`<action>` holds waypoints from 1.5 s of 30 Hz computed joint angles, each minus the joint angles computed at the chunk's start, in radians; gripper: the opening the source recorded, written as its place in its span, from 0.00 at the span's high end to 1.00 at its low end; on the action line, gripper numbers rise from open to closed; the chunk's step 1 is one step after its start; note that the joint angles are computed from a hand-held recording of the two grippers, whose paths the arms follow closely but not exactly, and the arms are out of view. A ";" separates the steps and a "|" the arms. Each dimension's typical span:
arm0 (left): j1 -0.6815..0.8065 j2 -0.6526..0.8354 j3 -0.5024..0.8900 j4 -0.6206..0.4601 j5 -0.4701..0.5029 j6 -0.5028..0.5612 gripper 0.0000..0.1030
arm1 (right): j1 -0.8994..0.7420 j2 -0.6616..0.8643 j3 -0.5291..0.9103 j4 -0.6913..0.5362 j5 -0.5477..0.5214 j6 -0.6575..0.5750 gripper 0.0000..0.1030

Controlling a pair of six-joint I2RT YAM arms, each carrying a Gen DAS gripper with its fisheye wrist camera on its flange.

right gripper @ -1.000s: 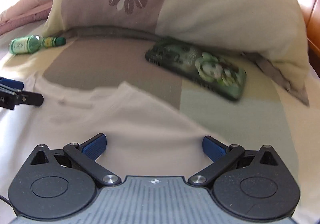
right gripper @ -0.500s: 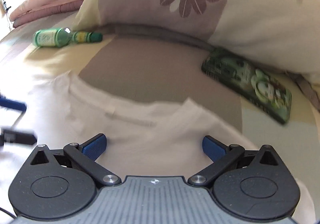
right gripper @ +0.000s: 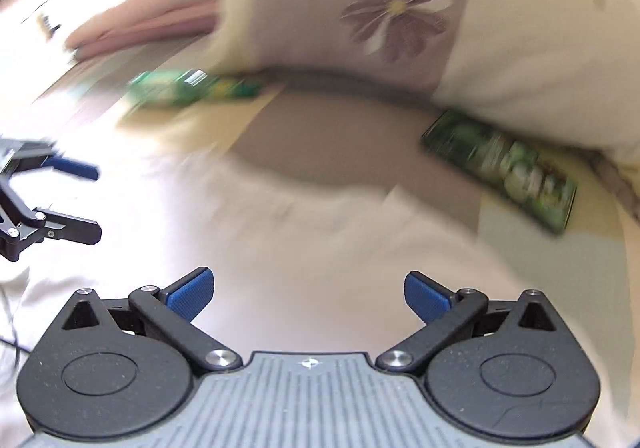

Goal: Fold clothes

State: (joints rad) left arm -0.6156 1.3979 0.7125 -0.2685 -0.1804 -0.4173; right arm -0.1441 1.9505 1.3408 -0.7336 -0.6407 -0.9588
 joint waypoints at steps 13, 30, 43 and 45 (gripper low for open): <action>-0.031 -0.178 -0.231 -0.198 0.022 -0.048 0.07 | -0.166 0.012 -0.066 -0.066 0.140 -0.384 0.00; 0.154 0.123 -0.118 0.130 -0.095 -0.151 0.08 | -0.055 -0.010 -0.174 0.233 0.098 0.041 0.00; -0.227 0.037 0.022 -0.139 -0.293 -0.333 0.09 | -0.236 -0.237 -0.363 0.092 0.076 0.001 0.00; -0.309 0.096 0.032 -0.136 -0.317 -0.303 0.09 | -0.268 -0.265 -0.432 0.112 0.100 -0.111 0.00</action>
